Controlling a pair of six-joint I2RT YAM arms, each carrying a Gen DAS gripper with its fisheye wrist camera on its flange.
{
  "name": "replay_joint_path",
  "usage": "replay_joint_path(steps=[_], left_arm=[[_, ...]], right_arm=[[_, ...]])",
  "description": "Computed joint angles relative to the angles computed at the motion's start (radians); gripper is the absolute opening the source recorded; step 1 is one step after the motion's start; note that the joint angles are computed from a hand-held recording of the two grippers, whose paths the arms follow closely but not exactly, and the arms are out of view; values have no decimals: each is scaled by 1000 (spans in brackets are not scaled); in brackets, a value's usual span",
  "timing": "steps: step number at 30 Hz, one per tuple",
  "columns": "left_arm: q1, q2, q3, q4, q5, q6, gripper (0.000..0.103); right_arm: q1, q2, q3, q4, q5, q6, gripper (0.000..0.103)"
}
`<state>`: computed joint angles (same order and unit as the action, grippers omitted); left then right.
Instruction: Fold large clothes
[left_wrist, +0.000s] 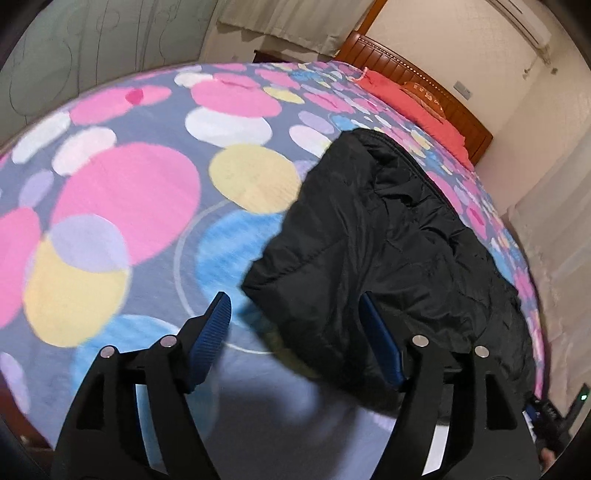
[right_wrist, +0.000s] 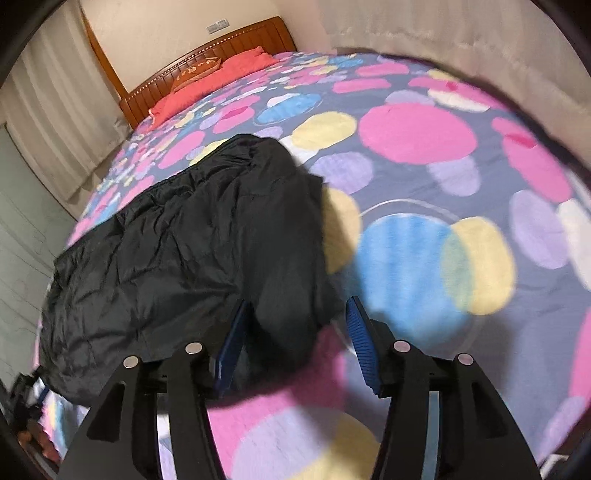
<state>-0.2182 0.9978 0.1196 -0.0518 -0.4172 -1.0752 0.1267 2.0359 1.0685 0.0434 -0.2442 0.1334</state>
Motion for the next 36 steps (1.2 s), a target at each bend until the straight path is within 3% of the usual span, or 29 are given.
replay_joint_path(steps=[4, 8, 14, 23, 28, 36], left_arm=[[3, -178, 10, -187, -21, 3, 71], [20, -221, 37, -247, -47, 43, 72], [73, -103, 53, -140, 1, 105, 73], [217, 6, 111, -39, 95, 246, 74], [317, 172, 201, 47, 188, 360, 80], [382, 482, 378, 140, 315, 497, 80]], right_arm=[[11, -123, -89, 16, 77, -38, 54], [77, -194, -120, 48, 112, -65, 54], [258, -75, 8, 19, 131, -73, 54], [446, 121, 283, -37, 265, -65, 54], [486, 234, 398, -92, 349, -60, 54], [513, 299, 417, -62, 427, -72, 55]])
